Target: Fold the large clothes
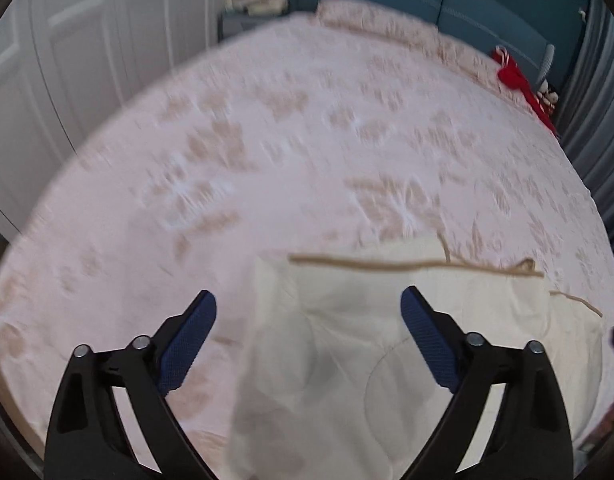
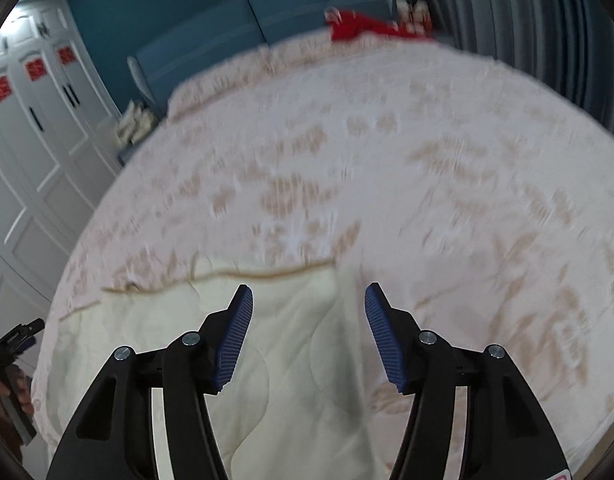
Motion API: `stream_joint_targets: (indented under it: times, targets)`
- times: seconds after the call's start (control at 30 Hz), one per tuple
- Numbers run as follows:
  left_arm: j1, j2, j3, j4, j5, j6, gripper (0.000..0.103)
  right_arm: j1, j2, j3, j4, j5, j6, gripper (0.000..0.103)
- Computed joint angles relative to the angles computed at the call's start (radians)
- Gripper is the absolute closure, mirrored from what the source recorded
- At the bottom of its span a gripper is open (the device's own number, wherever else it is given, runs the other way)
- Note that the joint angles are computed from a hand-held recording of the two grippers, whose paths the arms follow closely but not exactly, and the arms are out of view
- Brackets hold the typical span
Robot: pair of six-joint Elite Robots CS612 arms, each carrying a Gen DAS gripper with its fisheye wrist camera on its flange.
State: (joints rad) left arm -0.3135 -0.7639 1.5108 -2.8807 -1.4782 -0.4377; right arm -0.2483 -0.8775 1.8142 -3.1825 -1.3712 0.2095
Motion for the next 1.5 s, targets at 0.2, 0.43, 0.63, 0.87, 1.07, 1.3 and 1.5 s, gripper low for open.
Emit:
stream_joint_targets:
  times: [0.2,0.43,0.63,0.87,1.07,1.3,1.5]
  targets:
    - [0.009,0.026,-0.037,0.043,-0.072,-0.027,0.09,0.004,0.025,-0.032,0.053,0.024,0.031,0.092]
    - [-0.017,0.018,-0.067,0.041,0.107,0.016,0.099,0.043,0.026,-0.074,-0.014,-0.117,-0.003,0.095]
    - [-0.042,0.074,-0.142,0.183,0.264,0.043,0.103,0.06,0.081,-0.136,0.08,-0.181,0.003,0.095]
    - [-0.05,0.125,-0.17,0.232,0.318,0.048,0.103,0.056,0.121,-0.157,0.128,-0.184,0.004,0.095]
    - [-0.064,0.15,-0.175,0.219,0.382,0.063,0.103,0.061,0.143,-0.163,0.115,-0.198,-0.009,0.095]
    - [-0.076,0.167,-0.178,0.202,0.437,0.068,0.103,0.062,0.158,-0.158,0.07,-0.203,-0.01,0.094]
    - [-0.081,0.176,-0.179,0.184,0.463,0.066,0.103,0.063,0.168,-0.157,0.041,-0.2,-0.002,0.093]
